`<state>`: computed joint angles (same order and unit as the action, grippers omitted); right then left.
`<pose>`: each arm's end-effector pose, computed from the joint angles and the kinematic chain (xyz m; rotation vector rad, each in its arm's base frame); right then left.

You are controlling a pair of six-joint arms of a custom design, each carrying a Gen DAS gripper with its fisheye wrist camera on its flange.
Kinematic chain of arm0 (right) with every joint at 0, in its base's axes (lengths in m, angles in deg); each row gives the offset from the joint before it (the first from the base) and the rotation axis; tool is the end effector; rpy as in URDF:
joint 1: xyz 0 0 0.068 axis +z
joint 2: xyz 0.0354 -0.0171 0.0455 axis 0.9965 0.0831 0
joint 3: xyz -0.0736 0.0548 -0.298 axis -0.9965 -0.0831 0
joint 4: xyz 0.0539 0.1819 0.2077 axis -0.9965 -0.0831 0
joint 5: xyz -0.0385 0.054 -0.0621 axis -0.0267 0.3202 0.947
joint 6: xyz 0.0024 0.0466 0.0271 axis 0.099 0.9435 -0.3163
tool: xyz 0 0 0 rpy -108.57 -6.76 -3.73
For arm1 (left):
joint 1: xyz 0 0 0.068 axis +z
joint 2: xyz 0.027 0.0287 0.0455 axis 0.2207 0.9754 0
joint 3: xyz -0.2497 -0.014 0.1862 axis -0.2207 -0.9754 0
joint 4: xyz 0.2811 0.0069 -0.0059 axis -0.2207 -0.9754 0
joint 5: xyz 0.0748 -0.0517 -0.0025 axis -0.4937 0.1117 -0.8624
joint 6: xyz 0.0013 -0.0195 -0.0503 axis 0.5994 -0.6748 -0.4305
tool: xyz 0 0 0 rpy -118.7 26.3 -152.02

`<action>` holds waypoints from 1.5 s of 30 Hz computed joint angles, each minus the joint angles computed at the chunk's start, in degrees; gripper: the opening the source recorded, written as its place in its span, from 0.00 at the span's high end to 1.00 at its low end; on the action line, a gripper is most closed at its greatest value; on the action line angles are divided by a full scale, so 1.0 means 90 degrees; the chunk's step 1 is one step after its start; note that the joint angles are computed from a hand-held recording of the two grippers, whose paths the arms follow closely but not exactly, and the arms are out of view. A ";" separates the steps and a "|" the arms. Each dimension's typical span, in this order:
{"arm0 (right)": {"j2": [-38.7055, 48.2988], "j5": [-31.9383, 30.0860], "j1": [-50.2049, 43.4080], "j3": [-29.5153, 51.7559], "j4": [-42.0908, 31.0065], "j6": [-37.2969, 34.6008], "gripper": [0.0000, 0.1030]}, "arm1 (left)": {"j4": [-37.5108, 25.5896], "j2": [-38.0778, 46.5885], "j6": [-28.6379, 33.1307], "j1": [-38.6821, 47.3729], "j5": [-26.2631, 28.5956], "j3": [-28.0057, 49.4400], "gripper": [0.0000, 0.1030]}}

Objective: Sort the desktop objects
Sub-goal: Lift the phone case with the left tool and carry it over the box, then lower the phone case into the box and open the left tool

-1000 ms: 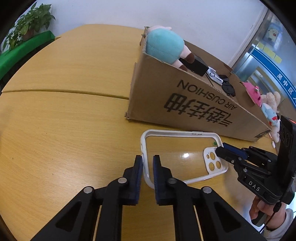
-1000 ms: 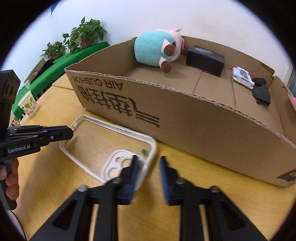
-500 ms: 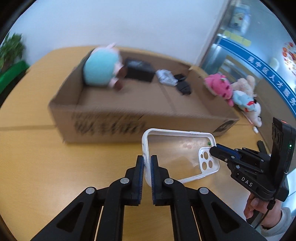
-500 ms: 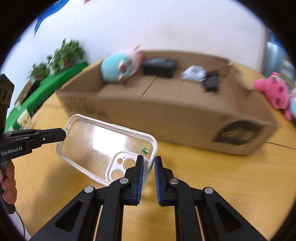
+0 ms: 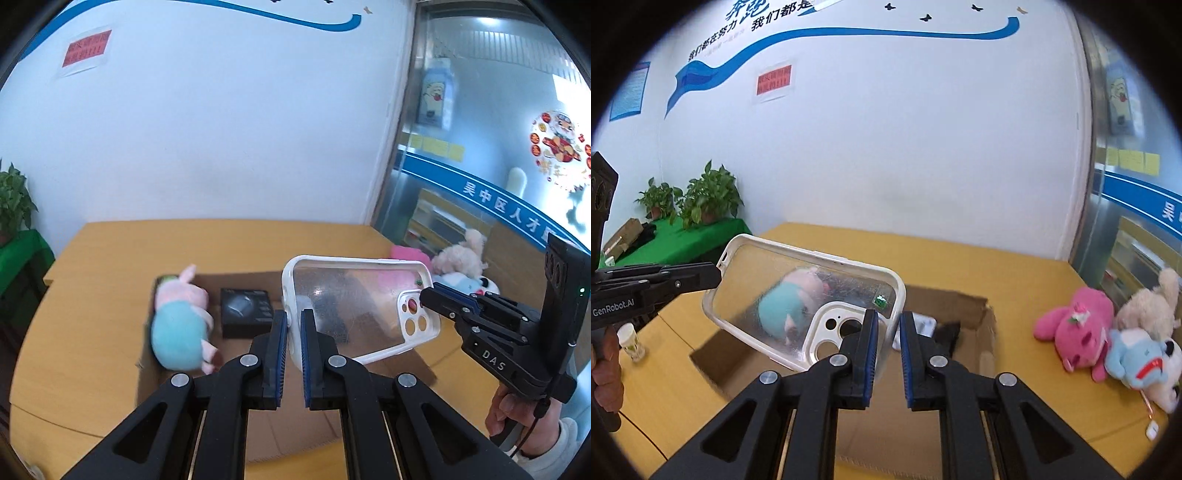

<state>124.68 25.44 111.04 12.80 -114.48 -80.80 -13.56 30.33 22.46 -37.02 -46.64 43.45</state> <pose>0.1518 0.0630 0.3694 -0.1956 2.0258 0.0701 0.1791 -0.1975 0.3962 0.3741 2.0911 -0.4700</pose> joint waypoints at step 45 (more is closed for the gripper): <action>0.4426 -0.3179 -0.0184 0.0566 -0.0174 0.1111 0.39 | -0.1911 0.1970 0.0246 0.1282 -0.0267 -0.0395 0.55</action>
